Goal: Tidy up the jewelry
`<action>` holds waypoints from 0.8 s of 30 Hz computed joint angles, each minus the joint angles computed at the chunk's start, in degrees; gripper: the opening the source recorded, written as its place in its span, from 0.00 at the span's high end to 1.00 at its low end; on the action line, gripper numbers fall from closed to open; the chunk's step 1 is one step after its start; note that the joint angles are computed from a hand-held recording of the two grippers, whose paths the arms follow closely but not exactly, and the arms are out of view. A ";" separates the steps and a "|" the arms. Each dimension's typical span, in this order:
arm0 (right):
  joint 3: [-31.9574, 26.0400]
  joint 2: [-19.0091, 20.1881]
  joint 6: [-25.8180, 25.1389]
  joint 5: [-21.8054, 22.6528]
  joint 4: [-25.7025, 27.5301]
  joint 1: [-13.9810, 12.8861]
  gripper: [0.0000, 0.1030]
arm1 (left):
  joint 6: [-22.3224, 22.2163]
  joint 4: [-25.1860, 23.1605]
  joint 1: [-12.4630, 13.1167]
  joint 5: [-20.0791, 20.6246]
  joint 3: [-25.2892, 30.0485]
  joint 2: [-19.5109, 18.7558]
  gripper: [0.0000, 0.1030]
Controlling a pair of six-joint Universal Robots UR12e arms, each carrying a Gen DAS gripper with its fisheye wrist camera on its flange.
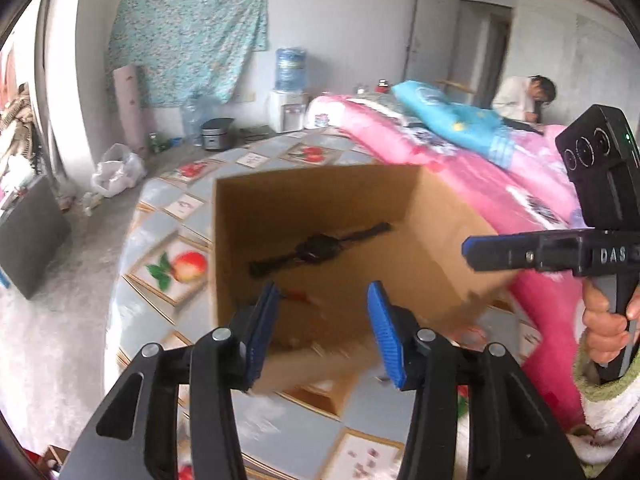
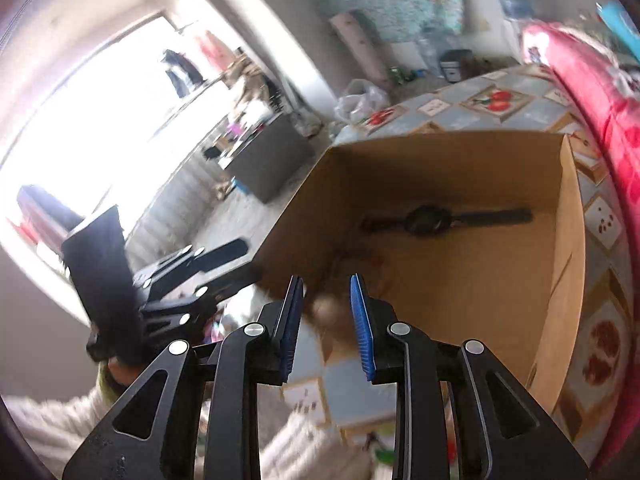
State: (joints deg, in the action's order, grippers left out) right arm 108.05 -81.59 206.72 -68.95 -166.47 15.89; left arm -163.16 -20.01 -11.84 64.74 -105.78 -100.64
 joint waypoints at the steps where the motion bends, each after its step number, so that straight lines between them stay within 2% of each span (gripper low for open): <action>1: 0.41 -0.23 -0.04 -0.02 0.47 0.40 0.74 | -0.17 -0.04 -0.11 -0.64 -0.82 0.34 0.56; 5: 2.25 -1.04 1.50 -2.24 3.23 1.17 0.74 | 0.26 -1.06 -0.49 -1.47 -3.42 1.39 0.56; 8: 3.07 -0.65 4.32 -3.75 4.93 0.95 0.72 | 0.23 -1.98 -1.81 1.49 -3.43 0.51 0.56; 12: 2.90 -0.25 7.14 -8.02 6.73 0.72 0.72 | -0.04 -1.67 -2.63 3.79 -3.44 -0.32 0.56; 15: 3.45 -0.18 8.31 -5.31 5.34 -0.25 0.73 | -0.29 -0.39 -3.02 5.69 -3.24 -1.00 0.56; 24: 4.64 -0.39 7.93 -4.74 3.93 -0.39 0.73 | -0.50 0.79 -2.89 5.81 -3.23 -1.46 0.56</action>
